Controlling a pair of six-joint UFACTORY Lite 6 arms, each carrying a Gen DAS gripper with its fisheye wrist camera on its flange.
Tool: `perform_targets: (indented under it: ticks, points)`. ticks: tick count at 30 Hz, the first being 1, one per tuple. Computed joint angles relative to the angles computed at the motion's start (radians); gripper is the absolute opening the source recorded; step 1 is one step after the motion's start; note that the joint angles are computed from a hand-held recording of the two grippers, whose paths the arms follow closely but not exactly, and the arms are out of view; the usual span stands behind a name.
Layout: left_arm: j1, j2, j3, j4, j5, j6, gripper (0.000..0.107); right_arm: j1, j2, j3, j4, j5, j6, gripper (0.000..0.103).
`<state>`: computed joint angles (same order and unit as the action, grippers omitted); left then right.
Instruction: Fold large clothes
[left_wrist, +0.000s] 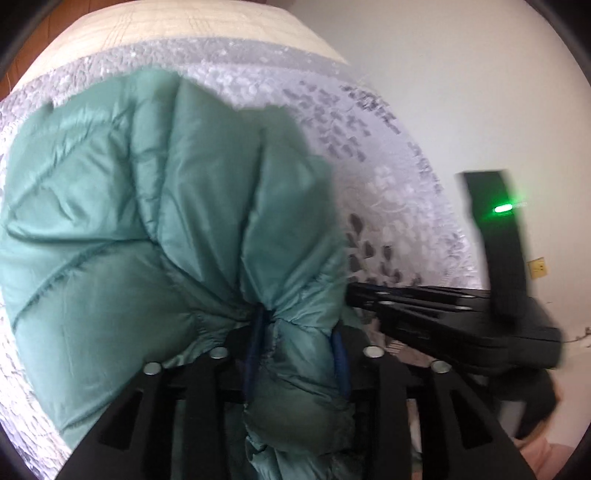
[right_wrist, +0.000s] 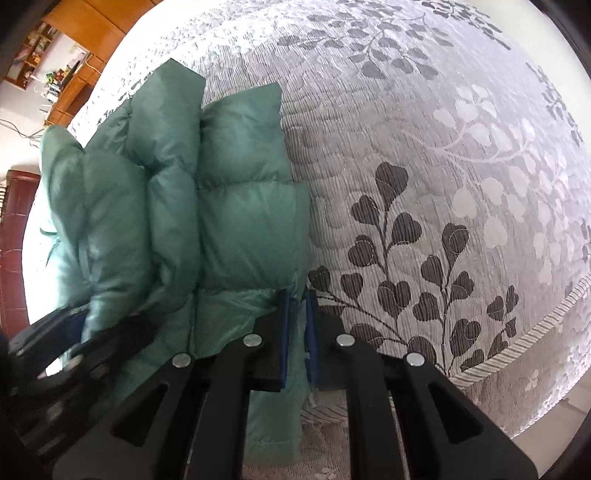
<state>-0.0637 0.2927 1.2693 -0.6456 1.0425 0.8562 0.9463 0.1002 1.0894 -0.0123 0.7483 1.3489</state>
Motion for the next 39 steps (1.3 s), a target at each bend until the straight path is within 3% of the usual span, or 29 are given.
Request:
perform_targets:
  ticks: [6,8,13,20,24,30,31,36,39]
  points:
    - [0.133,-0.120,0.100,-0.060,0.171,0.049,0.060,-0.033,0.074,0.083,0.000,0.015,-0.042,0.009]
    - [0.164,-0.144,0.140,-0.046,0.182,0.031,0.061,-0.030,0.066,0.098,-0.015,0.033,-0.028,0.009]
    - [0.217,-0.181,0.147,0.107,0.054,-0.015,0.061,-0.020,0.062,0.184,-0.050,0.092,-0.033,0.010]
    - [0.289,-0.069,0.160,0.209,-0.028,-0.076,0.060,0.005,0.176,0.394,-0.062,0.175,-0.063,0.019]
    - [0.306,-0.063,0.150,0.206,-0.045,-0.061,0.060,0.022,0.201,0.471,-0.098,0.233,-0.029,0.036]
    - [0.303,-0.048,0.162,0.205,-0.051,-0.064,0.060,0.016,0.179,0.489,-0.107,0.240,-0.010,0.044]
    - [0.302,-0.046,0.164,0.205,-0.053,-0.064,0.060,0.016,0.178,0.495,-0.106,0.241,-0.006,0.049]
    - [0.300,-0.033,0.177,0.210,-0.061,-0.070,0.060,0.005,0.152,0.494,-0.088,0.199,-0.011,0.054]
    - [0.296,-0.034,0.175,0.217,-0.083,-0.078,0.060,-0.010,0.176,0.512,-0.029,0.154,-0.079,0.068]
